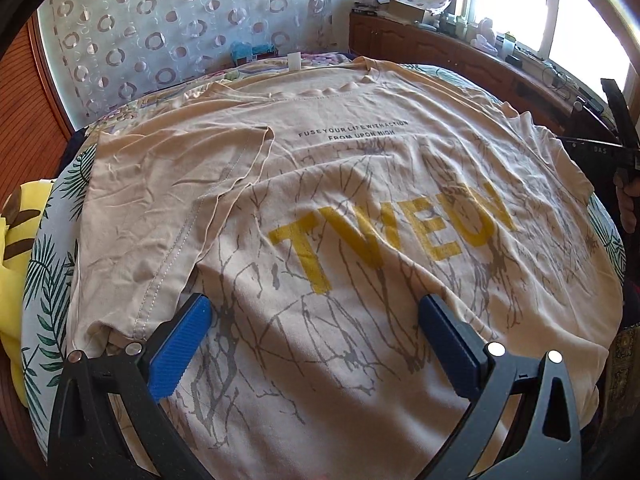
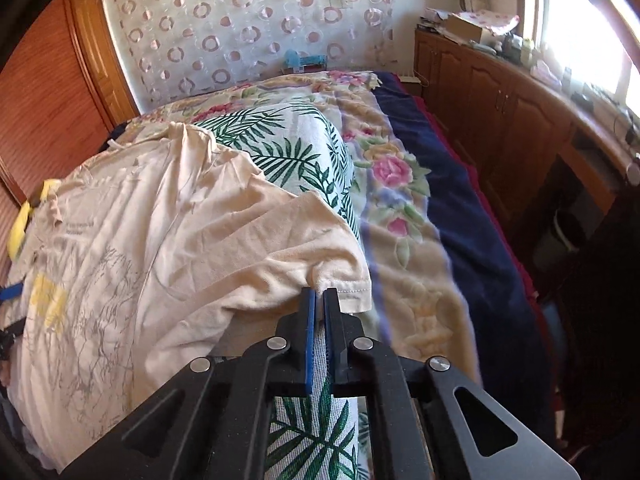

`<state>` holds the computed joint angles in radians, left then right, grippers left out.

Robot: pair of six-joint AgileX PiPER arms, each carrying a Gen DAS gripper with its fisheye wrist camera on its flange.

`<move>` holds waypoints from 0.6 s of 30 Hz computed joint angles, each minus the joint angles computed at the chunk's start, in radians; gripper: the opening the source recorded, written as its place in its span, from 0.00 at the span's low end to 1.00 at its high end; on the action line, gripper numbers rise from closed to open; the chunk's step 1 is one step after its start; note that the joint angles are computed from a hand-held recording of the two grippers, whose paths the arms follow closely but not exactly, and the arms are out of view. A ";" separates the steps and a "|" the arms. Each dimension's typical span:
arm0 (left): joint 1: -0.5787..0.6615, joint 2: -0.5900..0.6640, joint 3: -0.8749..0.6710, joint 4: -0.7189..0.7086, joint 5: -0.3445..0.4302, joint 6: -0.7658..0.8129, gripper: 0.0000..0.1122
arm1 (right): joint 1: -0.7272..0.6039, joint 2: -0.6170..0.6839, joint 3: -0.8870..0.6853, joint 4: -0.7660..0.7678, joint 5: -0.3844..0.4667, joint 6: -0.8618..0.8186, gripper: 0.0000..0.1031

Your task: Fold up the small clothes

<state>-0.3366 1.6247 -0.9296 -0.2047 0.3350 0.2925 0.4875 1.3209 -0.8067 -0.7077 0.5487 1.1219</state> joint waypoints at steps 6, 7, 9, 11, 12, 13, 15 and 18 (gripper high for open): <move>0.001 0.001 0.000 -0.005 -0.001 0.005 0.92 | 0.166 -0.035 -0.073 -0.139 0.101 0.103 0.03; 0.001 0.001 0.000 -0.006 -0.002 0.006 0.92 | 0.204 -0.031 -0.103 -0.149 0.117 0.102 0.03; 0.001 0.000 0.001 -0.007 -0.002 0.007 0.92 | 0.282 -0.005 -0.175 -0.164 0.146 0.092 0.03; 0.001 0.001 0.000 -0.007 -0.002 0.007 0.92 | 0.357 0.044 -0.252 -0.182 0.161 0.086 0.03; 0.001 0.001 0.000 -0.007 -0.002 0.007 0.92 | 0.390 0.072 -0.290 -0.188 0.161 0.078 0.03; 0.001 0.001 0.001 -0.008 -0.003 0.008 0.92 | 0.417 0.101 -0.325 -0.198 0.163 0.078 0.03; 0.001 0.000 0.002 -0.010 -0.004 0.010 0.92 | 0.456 0.157 -0.386 -0.209 0.173 0.080 0.08; 0.001 0.001 0.002 -0.013 -0.004 0.012 0.92 | 0.476 0.200 -0.418 -0.214 0.204 0.082 0.35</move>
